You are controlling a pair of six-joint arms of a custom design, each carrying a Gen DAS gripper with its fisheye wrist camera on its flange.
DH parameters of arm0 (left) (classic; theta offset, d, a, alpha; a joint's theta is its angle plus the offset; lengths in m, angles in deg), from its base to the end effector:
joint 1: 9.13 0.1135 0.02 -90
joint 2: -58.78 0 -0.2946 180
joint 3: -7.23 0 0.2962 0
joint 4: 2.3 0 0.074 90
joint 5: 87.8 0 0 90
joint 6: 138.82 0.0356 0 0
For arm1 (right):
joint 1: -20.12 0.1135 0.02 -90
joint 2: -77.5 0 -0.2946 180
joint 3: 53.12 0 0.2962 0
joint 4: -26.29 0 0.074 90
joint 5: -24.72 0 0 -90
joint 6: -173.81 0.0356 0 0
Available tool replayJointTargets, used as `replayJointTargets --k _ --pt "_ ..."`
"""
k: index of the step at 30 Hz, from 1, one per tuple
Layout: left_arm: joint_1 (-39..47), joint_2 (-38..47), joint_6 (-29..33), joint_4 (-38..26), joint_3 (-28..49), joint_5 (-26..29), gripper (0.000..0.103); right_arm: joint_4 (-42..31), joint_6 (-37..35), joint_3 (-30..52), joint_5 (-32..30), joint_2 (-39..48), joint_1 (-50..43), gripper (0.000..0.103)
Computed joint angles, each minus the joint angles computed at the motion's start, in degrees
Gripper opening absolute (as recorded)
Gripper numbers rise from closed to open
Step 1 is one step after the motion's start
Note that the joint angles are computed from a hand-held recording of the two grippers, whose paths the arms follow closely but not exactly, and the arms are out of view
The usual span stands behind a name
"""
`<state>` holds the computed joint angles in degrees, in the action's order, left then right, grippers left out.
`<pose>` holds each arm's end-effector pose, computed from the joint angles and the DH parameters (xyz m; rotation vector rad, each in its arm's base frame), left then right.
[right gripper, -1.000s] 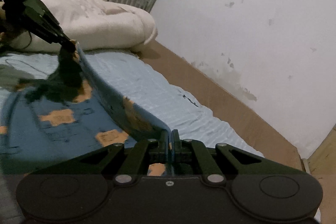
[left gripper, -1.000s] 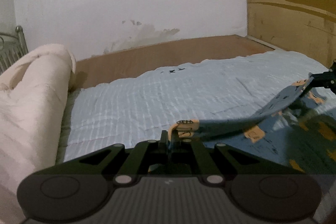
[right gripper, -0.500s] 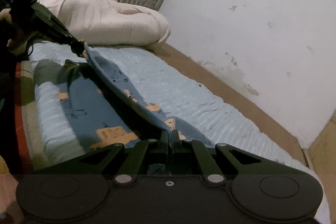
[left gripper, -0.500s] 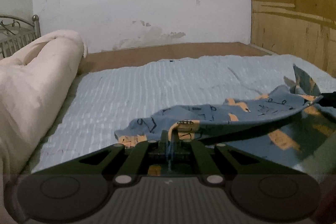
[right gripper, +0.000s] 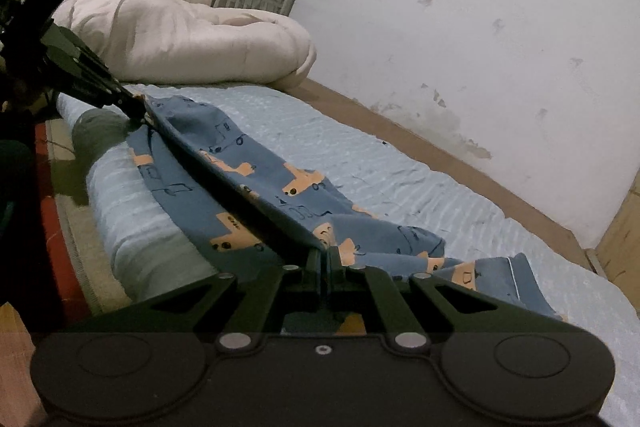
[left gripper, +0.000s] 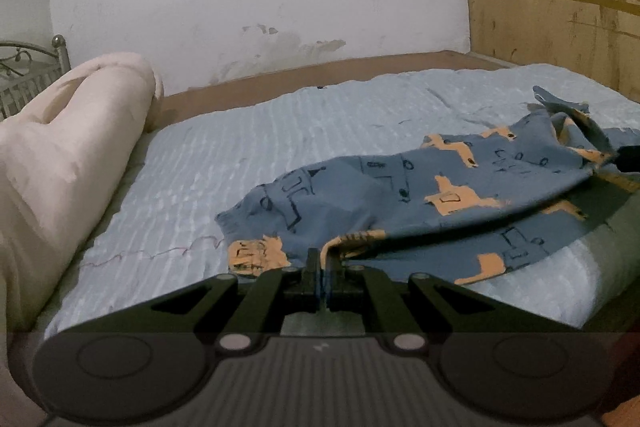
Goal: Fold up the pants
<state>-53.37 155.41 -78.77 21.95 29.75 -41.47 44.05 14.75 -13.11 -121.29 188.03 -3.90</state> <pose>0.1600 -0.1215 0.0450 -0.0447 2.1639 0.2125 0.2668 -0.0866 0.0354 -1.1018 1.7177 0.2436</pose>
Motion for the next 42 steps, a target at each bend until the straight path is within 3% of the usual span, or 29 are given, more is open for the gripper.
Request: replayJointTargets --k 5,8,11,14,15,16,17,18,20,22,24,26,30,33,37,39,41,42 --pt "-2.3 0.5 0.7 -1.3 0.8 -3.7 0.001 -0.9 -4.3 -1.1 1.1 0.2 -0.2 0.0" --pt "-2.7 0.8 0.3 -2.1 1.1 -3.2 0.001 -3.4 -6.7 -1.3 0.8 -0.3 -0.5 0.0" --pt "-3.0 1.1 -1.7 -4.4 1.6 -2.9 0.001 -2.6 -6.7 -0.9 2.8 1.4 0.2 0.0" --pt "-3.3 0.3 -4.0 -7.1 1.7 -2.3 0.009 -2.8 -4.6 -0.5 2.3 1.9 -0.4 0.004" --pt "-3.4 -0.3 -4.7 -7.8 1.5 -1.9 0.018 -3.8 -4.0 -0.1 2.1 1.8 -0.7 0.009" --pt "-3.7 -1.2 -6.0 -9.3 1.5 -1.6 0.038 -4.1 -2.8 0.3 1.8 1.8 -1.1 0.026" --pt "-4.1 -2.1 -7.5 -10.6 1.5 -1.6 0.049 -4.6 -1.5 0.8 1.5 1.7 -1.6 0.045" --pt "-4.8 -3.0 -9.1 -11.5 1.4 -1.9 0.063 -5.5 -0.8 1.5 1.0 1.8 -2.1 0.052" --pt "-6.6 -4.6 -11.4 -12.7 1.5 -2.1 0.074 -8.0 0.9 3.2 -0.1 2.4 -3.6 0.076" --pt "-9.4 -5.2 -14.4 -15.2 2.8 -3.7 0.093 -9.8 3.0 5.1 -1.0 3.2 -5.4 0.091" --pt "-12.8 -4.1 -16.1 -16.7 4.9 -6.5 0.099 -9.8 6.1 6.9 -1.6 4.1 -7.4 0.102" --pt "-14.7 -2.7 -15.4 -16.2 7.2 -7.0 0.101 -6.3 11.5 8.4 -0.9 5.1 -9.4 0.102" --pt "-15.1 2.3 -11.5 -10.6 12.9 -2.5 0.102 -5.0 21.7 15.7 3.5 7.7 -11.9 0.102" --pt "-14.9 7.8 -7.5 -4.2 18.6 0.8 0.102 -9.4 27.6 24.7 7.8 10.9 -13.0 0.102" --pt "-13.3 14.9 -4.0 0.0 27.2 6.3 0.102 -23.5 31.7 40.5 14.3 17.5 -13.3 0.102" --pt "-12.4 18.0 -2.7 0.2 31.4 9.0 0.102 -30.5 33.4 48.0 15.3 21.3 -13.9 0.092" --pt "-11.7 20.3 -2.2 -2.1 35.7 11.2 0.102 -35.6 33.9 53.6 15.9 24.6 -14.3 0.056" --pt "-11.3 21.3 -2.0 -3.1 37.4 12.0 0.102 -38.2 33.7 56.0 16.0 25.9 -14.4 0.05"
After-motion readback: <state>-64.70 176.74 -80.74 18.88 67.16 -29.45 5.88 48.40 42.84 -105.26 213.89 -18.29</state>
